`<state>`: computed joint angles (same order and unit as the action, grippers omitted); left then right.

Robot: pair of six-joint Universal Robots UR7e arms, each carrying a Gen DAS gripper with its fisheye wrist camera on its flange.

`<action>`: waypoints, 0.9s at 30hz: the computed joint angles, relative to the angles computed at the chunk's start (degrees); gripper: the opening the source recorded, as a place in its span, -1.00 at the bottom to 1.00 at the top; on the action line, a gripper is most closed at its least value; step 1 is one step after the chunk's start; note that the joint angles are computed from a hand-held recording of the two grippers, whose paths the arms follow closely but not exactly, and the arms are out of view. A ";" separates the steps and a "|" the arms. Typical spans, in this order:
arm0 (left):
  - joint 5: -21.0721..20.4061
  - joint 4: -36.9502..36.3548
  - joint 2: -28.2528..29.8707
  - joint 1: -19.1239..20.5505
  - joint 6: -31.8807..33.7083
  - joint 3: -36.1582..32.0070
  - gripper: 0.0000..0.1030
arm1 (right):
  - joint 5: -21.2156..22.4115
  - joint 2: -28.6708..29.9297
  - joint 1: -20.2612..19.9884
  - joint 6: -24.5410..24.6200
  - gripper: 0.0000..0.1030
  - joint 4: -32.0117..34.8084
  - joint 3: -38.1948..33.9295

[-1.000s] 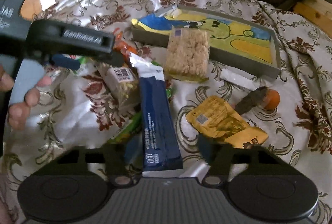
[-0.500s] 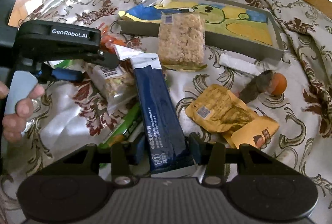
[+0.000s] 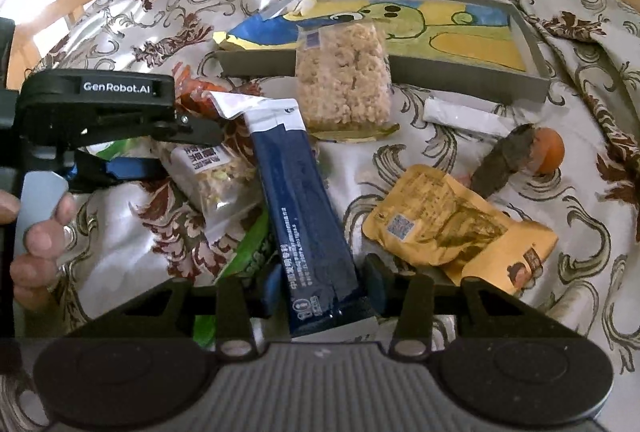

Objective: Organize snacks
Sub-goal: 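Close the right tool on the blue package while the left tool grasps the nut bag, lifting both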

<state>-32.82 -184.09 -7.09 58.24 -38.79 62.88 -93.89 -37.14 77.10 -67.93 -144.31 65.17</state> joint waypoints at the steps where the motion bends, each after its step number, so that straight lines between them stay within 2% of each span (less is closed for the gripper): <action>1: -0.90 -0.07 -0.07 0.15 0.97 -0.08 0.55 | 0.30 0.14 -0.03 -0.09 0.02 0.00 -0.12; 3: -0.71 0.52 0.24 0.07 2.09 -0.68 0.54 | 0.32 0.48 0.02 -0.49 0.03 -0.19 -0.38; 6: 0.60 2.16 0.42 -0.26 2.57 -1.07 0.41 | 0.61 0.22 -0.09 0.15 -0.09 0.25 -0.34; 11: -0.87 0.47 -0.63 -0.06 1.85 0.75 0.29 | 0.88 -0.20 -0.23 1.75 -0.15 2.39 -0.91; 14: -1.52 -0.23 -0.71 -0.10 2.00 0.96 0.09 | 0.21 -0.26 -0.11 3.65 -0.15 4.01 -1.48; 17: -1.82 -0.48 -0.96 -0.26 1.77 1.38 0.01 | 0.41 -0.41 -0.19 4.65 -0.18 4.78 -1.68; 27: -3.08 0.50 -2.47 -1.66 -2.19 3.97 -0.06 | 2.01 -1.02 -0.52 7.89 -0.26 6.74 -2.02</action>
